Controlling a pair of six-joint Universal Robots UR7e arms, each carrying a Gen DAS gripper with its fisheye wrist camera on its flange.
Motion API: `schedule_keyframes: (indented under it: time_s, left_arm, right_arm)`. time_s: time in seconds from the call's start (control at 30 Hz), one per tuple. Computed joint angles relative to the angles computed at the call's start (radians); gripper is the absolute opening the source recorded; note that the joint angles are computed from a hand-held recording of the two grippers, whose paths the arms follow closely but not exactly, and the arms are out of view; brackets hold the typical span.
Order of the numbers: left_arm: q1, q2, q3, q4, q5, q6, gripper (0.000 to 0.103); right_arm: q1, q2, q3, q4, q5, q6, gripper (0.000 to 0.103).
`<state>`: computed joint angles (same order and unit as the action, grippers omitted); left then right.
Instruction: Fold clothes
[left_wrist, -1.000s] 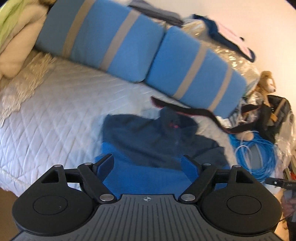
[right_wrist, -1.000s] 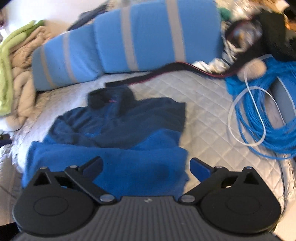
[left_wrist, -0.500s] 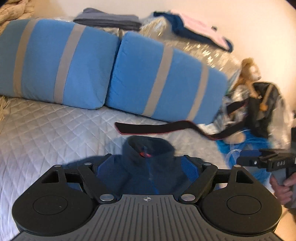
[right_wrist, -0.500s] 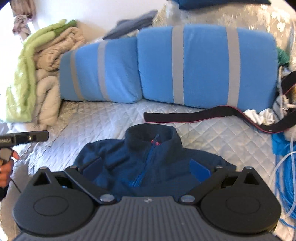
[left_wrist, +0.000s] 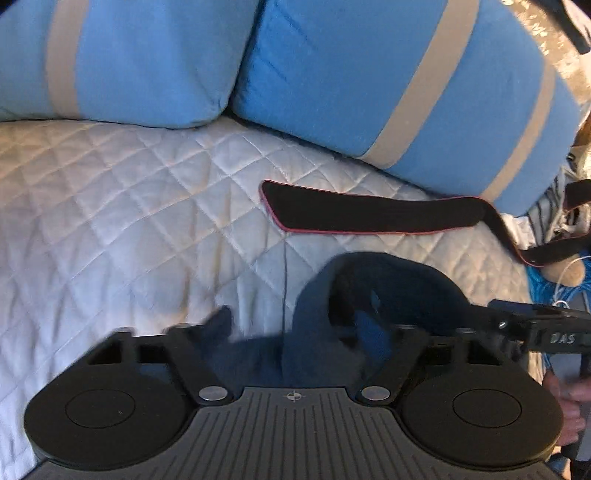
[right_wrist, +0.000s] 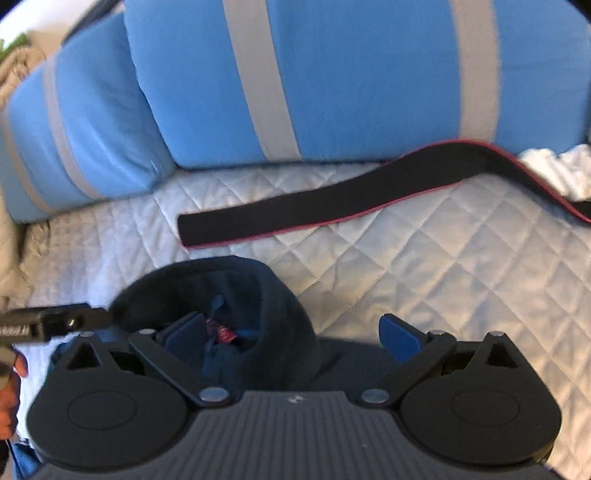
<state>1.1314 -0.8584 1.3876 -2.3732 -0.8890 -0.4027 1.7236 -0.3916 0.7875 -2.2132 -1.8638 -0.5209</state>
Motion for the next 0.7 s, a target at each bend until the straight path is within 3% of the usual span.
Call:
schedule_keyframes:
  time_s: [0.07,0.1,0.13,0.27,0.33,0.4,0.43,0.5,0.6,0.7]
  left_arm:
    - [0.021,0.03,-0.068,0.1,-0.019,-0.008,0.01]
    - [0.031,0.047,-0.104,0.151,-0.029,-0.011,0.009]
    - [0.04,0.053,-0.122,0.165,-0.039,-0.006,0.009]
    - [0.088,0.035,-0.126,0.104,-0.127,0.008,0.008]
    - [0.125,0.026,-0.116,0.069,-0.209,-0.036,0.009]
    - [0.152,0.016,-0.091,0.015,-0.28,-0.074,0.016]
    - [0.158,0.011,-0.08,-0.006,-0.303,-0.068,0.017]
    - [0.149,-0.004,-0.066,-0.007,-0.297,-0.034,0.031]
    - [0.102,-0.028,-0.047,0.001,-0.202,0.047,0.049]
    - [0.067,-0.04,-0.031,-0.056,-0.194,0.19,0.051]
  right_arm:
    - [-0.004,0.058,-0.094,0.083,-0.032,0.003,0.067]
    - [-0.006,0.085,-0.143,0.133,-0.049,0.003,0.028]
    - [-0.01,0.102,-0.175,0.162,-0.048,0.002,0.01]
    - [-0.038,0.154,-0.305,0.256,0.015,0.036,0.008]
    - [-0.06,0.211,-0.441,0.365,0.06,0.098,0.009]
    - [-0.082,0.279,-0.594,0.48,0.114,0.159,0.01]
    - [-0.09,0.286,-0.613,0.5,0.14,0.167,0.025]
    - [-0.09,0.244,-0.534,0.451,0.158,0.131,0.048]
    - [-0.07,0.131,-0.324,0.29,0.157,-0.027,0.072]
    - [-0.048,0.062,-0.207,0.173,0.191,-0.21,0.08]
